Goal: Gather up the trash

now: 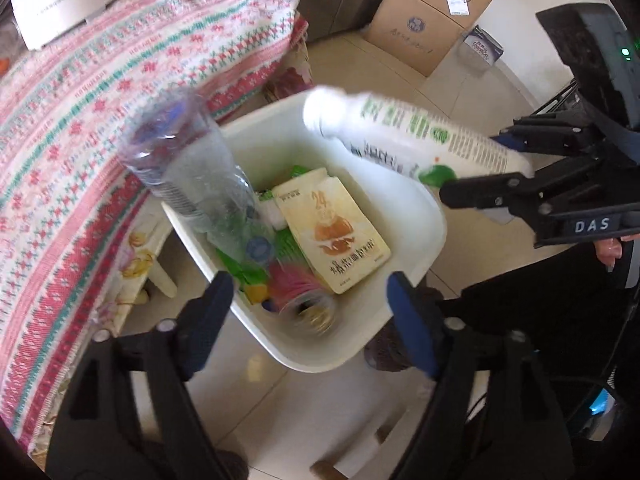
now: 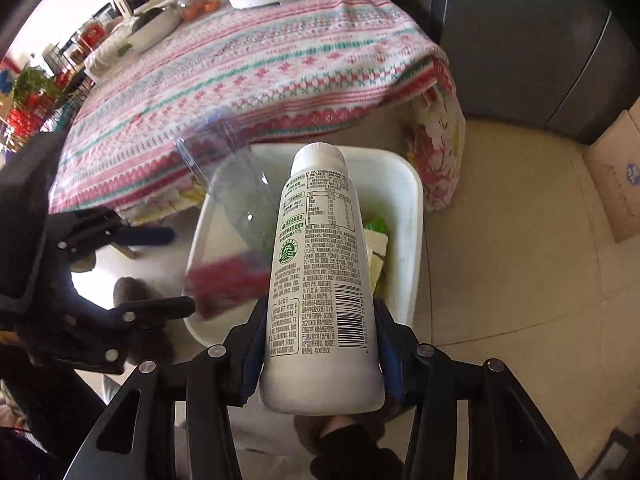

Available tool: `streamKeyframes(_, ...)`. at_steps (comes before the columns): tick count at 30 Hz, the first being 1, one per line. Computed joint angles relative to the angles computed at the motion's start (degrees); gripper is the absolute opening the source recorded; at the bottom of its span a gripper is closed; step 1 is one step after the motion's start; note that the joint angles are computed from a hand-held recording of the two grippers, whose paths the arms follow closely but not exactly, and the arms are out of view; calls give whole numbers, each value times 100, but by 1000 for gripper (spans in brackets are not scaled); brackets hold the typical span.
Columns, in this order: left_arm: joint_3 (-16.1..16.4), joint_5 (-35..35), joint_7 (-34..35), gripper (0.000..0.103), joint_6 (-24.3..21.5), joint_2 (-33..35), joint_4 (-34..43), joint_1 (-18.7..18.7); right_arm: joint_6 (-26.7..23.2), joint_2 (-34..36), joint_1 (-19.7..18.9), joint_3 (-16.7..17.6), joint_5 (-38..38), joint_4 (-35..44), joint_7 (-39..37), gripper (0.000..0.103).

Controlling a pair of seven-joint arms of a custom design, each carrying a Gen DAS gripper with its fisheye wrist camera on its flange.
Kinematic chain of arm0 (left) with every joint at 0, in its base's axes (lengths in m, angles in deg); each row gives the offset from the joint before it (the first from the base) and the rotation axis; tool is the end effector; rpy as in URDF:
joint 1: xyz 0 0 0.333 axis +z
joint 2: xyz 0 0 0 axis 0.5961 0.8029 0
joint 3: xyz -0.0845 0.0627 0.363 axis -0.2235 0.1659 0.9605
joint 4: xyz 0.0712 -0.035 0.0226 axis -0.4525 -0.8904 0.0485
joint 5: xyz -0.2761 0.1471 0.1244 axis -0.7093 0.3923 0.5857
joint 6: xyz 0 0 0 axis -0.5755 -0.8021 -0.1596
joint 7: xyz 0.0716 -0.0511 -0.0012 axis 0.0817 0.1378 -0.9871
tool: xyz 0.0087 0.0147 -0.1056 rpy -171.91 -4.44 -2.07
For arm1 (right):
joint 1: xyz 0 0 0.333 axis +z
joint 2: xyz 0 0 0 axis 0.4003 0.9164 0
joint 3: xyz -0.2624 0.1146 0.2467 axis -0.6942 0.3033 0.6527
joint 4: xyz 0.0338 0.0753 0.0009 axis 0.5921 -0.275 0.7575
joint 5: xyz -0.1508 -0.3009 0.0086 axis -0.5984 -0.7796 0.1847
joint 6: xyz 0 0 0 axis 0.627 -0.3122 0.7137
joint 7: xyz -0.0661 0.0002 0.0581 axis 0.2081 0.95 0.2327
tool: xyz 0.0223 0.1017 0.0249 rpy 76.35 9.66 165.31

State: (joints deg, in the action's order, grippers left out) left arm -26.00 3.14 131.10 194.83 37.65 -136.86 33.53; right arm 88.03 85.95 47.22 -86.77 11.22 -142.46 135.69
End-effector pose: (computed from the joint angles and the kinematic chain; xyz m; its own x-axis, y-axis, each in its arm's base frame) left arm 0.6294 -0.1864 0.4996 -0.3178 -0.9198 0.2300 -0.9062 0.2233 -0.3592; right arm 0.6696 0.3214 0.4950 0.5000 -0.8586 -0.1130 -0.8435 -0.4533 -0.2883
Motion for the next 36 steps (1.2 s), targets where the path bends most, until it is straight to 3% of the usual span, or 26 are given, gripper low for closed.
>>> streamKeyframes(15,290,474,-238,84,384,-386,-501,60,-613,443,63,-50,-112,728,265,51)
streamKeyframes(17,361,665,-439,85,483,-463,-587,5,-519,459,19,-8,12,785,311,58)
streamKeyframes(19,425,843,-677,87,656,-582,-723,-39,-218,332,23,-4,78,585,357,69)
streamKeyframes(25,721,1675,-1855,99,1019,-999,-1124,-212,1148,-375,257,-169,-226,-570,564,78)
streamKeyframes(32,1002,3236,-3893,102,1282,-1573,-1523,-322,2955,-1193,773,-501,-1198,-1917,1287,92)
streamKeyframes(34,1033,3837,-4597,102,1269,-1775,-1656,-325,3266,-1346,900,-592,-1478,-2159,1567,102)
streamKeyframes(36,1003,4401,-5222,102,1222,-1913,-1725,-298,3543,-1511,1099,-766,-1863,-2404,1981,103)
